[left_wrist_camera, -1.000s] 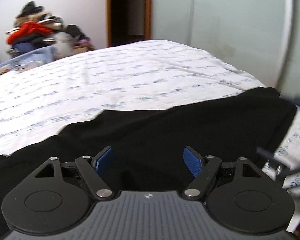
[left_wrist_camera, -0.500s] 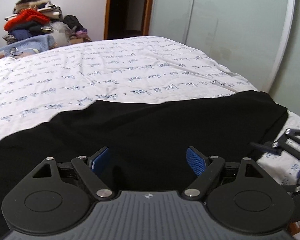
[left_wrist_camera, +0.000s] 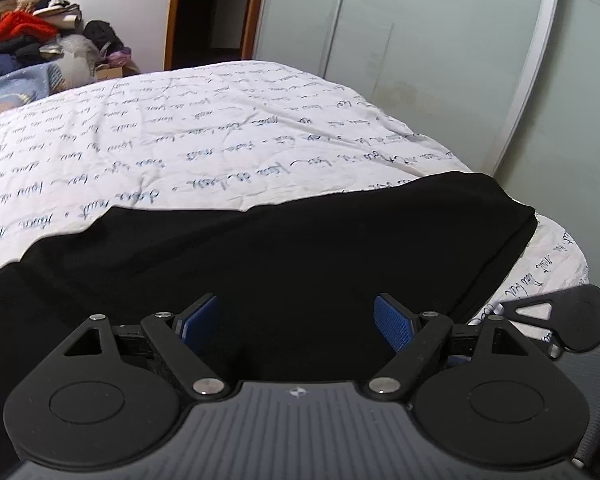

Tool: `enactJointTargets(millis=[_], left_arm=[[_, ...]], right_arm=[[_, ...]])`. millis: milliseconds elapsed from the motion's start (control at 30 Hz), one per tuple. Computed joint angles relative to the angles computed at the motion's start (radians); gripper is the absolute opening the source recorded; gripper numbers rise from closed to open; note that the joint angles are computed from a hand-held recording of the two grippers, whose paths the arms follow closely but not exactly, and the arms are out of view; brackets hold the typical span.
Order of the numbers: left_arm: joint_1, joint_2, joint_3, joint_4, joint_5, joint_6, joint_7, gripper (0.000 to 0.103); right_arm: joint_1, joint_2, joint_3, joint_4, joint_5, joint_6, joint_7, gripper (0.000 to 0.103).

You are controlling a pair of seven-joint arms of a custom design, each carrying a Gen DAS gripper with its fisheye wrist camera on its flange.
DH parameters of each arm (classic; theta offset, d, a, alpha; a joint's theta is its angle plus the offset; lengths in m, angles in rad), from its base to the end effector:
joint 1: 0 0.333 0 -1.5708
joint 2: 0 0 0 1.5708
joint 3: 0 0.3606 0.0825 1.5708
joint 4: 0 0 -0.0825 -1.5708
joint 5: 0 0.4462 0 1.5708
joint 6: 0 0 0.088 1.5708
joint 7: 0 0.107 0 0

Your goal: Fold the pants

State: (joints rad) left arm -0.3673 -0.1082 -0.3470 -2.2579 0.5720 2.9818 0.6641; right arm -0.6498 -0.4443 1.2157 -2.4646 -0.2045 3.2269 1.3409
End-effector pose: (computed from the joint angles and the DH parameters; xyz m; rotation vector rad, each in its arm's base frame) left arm 0.4215 -0.4224 0.5037 -1.4898 2.1284 -1.0986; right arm 0.4345 0.3406 0.4512 -2.4156 0.4755 -1.1814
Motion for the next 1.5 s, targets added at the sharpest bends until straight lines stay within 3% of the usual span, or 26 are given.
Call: enactJointTargets(millis=[133, 300, 433, 500, 567, 633, 700, 833, 1000, 1100, 1133, 1167, 1200, 1233, 1267, 1333, 1400, 1433, 1500], left_arm=[[-0.006, 0.038, -0.003, 0.047, 0.017, -0.010, 0.002, 0.085], [-0.042, 0.109, 0.004, 0.112, 0.013, -0.022, 0.067, 0.085], [-0.072, 0.134, 0.015, 0.148, 0.160, -0.068, 0.021, 0.085], [-0.078, 0.142, 0.017, 0.145, 0.151, -0.041, 0.065, 0.085], [-0.083, 0.150, 0.016, 0.138, 0.104, -0.008, 0.127, 0.085], [-0.091, 0.157, 0.014, 0.138, 0.066, -0.006, 0.170, 0.085], [-0.102, 0.163, 0.016, 0.145, 0.064, -0.026, 0.178, 0.085], [-0.116, 0.163, 0.024, 0.146, 0.092, -0.049, 0.160, 0.085], [-0.114, 0.167, 0.023, 0.145, 0.059, -0.040, 0.195, 0.085], [-0.116, 0.166, 0.021, 0.144, 0.042, -0.043, 0.213, 0.085], [-0.117, 0.165, 0.021, 0.143, 0.039, -0.044, 0.217, 0.085], [-0.117, 0.165, 0.022, 0.143, 0.038, -0.045, 0.219, 0.085], [-0.117, 0.164, 0.022, 0.143, 0.037, -0.046, 0.221, 0.085], [-0.117, 0.163, 0.022, 0.143, 0.035, -0.049, 0.223, 0.085], [-0.117, 0.163, 0.022, 0.144, 0.032, -0.048, 0.224, 0.085], [-0.115, 0.162, 0.021, 0.142, 0.017, -0.039, 0.238, 0.085], [-0.112, 0.161, 0.020, 0.139, -0.005, -0.028, 0.256, 0.085], [-0.111, 0.163, 0.020, 0.140, -0.012, -0.026, 0.260, 0.085], [-0.112, 0.171, 0.019, 0.146, -0.026, -0.034, 0.268, 0.085]], right_arm=[[0.169, 0.037, -0.157, -0.025, 0.010, -0.031, -0.010, 0.003], [0.289, 0.077, -0.272, -0.042, -0.022, -0.061, 0.002, 0.002], [0.444, 0.057, -0.459, -0.077, 0.032, -0.032, 0.084, 0.009], [0.417, 0.000, -0.478, -0.112, 0.121, 0.004, 0.176, 0.016], [0.266, -0.085, -0.376, -0.132, 0.199, 0.021, 0.298, 0.029], [0.180, -0.141, -0.342, -0.146, 0.284, -0.005, 0.424, 0.034], [0.133, -0.156, -0.346, -0.162, 0.346, 0.000, 0.551, 0.034], [0.147, -0.068, -0.436, -0.175, 0.413, 0.055, 0.688, 0.034], [0.028, -0.028, -0.369, -0.152, 0.436, 0.047, 0.773, 0.042], [0.096, 0.059, -0.453, -0.176, 0.453, 0.145, 0.780, 0.042], [0.145, 0.082, -0.517, -0.183, 0.415, 0.171, 0.811, 0.042], [0.222, 0.116, -0.586, -0.184, 0.447, 0.207, 0.774, 0.037], [0.269, 0.135, -0.636, -0.184, 0.437, 0.228, 0.774, 0.014], [0.301, 0.144, -0.667, -0.184, 0.435, 0.234, 0.774, 0.005], [0.341, 0.141, -0.709, -0.192, 0.431, 0.239, 0.780, 0.005], [0.349, 0.122, -0.708, -0.200, 0.461, 0.228, 0.746, 0.005], [0.411, 0.080, -0.774, -0.235, 0.427, 0.219, 0.776, 0.004], [0.427, 0.054, -0.779, -0.249, 0.463, 0.209, 0.747, 0.004], [0.397, 0.029, -0.738, -0.251, 0.513, 0.177, 0.699, 0.004]])
